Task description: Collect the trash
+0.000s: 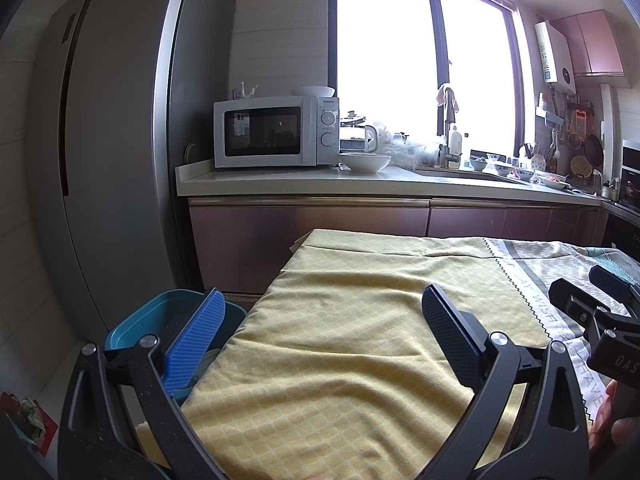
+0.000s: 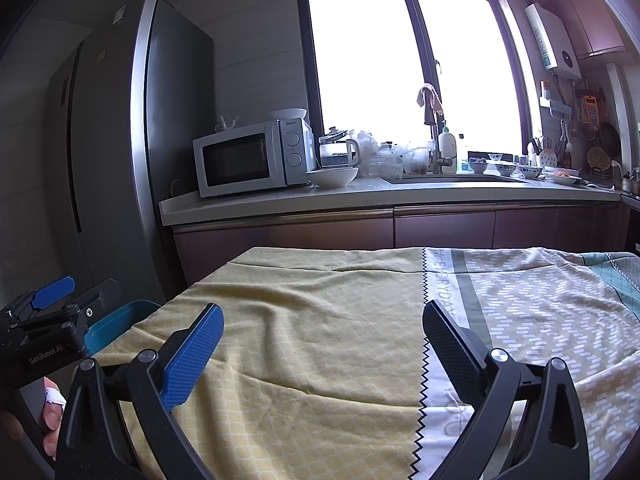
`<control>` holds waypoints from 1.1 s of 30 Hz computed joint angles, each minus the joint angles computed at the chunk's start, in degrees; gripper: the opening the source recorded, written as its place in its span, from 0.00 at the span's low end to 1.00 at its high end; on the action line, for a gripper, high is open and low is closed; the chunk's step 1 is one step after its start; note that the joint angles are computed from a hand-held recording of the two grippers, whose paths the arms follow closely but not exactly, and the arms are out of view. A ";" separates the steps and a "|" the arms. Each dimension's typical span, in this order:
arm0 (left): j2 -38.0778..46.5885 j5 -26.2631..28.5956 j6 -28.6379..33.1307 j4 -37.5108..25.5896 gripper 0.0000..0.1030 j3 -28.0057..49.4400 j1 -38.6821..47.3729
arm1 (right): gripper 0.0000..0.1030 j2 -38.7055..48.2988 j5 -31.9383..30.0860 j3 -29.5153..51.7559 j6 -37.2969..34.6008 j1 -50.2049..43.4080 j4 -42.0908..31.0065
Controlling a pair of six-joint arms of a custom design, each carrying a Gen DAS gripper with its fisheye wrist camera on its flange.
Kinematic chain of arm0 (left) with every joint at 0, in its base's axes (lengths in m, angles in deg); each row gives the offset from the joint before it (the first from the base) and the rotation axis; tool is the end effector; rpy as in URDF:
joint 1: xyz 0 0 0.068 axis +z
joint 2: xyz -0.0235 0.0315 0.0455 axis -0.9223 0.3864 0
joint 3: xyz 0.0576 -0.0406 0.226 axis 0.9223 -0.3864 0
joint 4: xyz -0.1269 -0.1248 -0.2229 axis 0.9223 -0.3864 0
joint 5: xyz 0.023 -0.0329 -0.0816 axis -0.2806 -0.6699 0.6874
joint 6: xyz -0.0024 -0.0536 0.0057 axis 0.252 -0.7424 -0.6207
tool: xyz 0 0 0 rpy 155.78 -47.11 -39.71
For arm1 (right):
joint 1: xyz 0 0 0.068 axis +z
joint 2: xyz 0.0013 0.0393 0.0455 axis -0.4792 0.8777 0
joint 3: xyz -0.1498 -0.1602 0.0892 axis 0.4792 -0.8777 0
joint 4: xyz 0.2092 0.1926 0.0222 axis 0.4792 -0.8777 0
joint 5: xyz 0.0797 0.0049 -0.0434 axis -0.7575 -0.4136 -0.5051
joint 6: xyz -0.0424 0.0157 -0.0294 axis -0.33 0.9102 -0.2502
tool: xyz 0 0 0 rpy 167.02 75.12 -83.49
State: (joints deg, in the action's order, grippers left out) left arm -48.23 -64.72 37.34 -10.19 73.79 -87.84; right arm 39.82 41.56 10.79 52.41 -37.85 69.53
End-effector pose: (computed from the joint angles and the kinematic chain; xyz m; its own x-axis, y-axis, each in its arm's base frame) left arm 0.2070 -0.0568 0.1936 -0.2971 -0.0780 -0.9517 -0.2555 0.9668 0.0006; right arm 0.2673 -0.0245 0.1666 -0.3068 0.0088 -0.9517 -0.3669 0.9216 0.1268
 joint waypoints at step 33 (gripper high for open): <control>1.36 -0.16 -0.24 0.74 0.94 0.18 -0.55 | 0.94 -3.43 1.17 -2.07 0.99 0.02 -1.02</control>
State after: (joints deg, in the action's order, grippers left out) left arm -46.87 -64.88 37.11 -9.45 73.97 -88.39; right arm 36.39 42.73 8.73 53.40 -37.83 68.51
